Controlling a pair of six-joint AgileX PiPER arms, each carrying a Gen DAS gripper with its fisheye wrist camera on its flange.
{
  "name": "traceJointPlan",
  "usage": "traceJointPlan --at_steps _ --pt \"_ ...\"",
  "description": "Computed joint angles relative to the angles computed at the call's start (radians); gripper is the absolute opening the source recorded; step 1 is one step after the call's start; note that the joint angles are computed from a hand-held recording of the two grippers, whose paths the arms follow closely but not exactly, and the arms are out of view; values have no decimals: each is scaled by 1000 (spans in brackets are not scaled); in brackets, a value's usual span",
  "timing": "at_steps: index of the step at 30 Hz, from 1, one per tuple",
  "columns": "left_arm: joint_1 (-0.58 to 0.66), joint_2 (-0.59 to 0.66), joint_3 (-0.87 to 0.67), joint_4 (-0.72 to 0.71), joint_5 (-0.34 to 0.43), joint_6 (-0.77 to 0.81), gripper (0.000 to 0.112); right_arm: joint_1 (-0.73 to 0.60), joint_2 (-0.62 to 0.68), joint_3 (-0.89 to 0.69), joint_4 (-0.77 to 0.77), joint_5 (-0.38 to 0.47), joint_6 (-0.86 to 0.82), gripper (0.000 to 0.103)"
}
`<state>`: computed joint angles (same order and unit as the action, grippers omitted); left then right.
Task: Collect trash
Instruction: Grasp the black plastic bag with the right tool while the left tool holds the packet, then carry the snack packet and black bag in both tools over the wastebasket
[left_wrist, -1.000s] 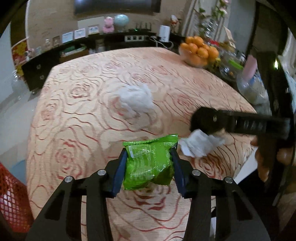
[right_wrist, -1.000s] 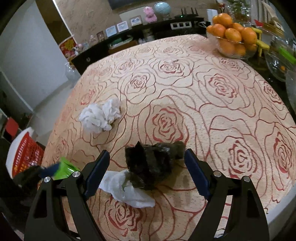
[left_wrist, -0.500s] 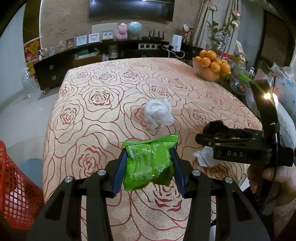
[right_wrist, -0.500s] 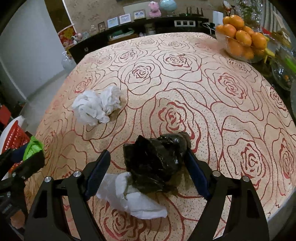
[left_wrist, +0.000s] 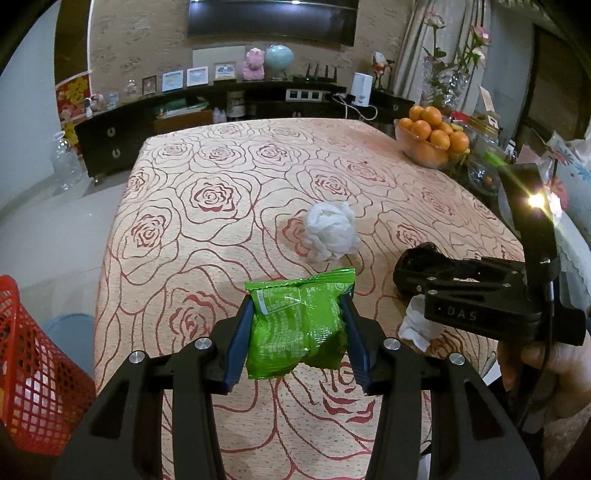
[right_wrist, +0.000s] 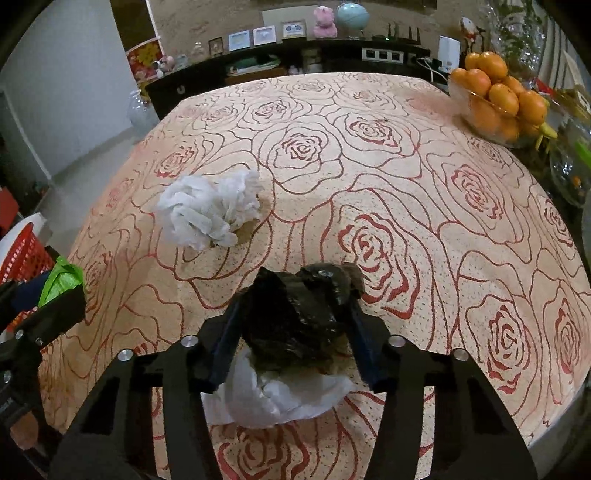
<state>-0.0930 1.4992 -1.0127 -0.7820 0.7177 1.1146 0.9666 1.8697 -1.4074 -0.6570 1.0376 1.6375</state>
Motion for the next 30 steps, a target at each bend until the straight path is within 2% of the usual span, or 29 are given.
traceJointPlan --at_steps 5,20,25,30 --pt "12 1 -8 -3 0 -6 44 0 13 -21 -6 -1 -17 44" --pt "111 5 -79 -45 5 -22 44 54 -22 -53 -146 -8 52 44" --pt "155 -5 -105 -64 -1 -28 44 77 0 -132 -180 19 8 44" --pt "198 -25 -118 -79 -38 -10 44 83 41 -228 -176 33 -59 44"
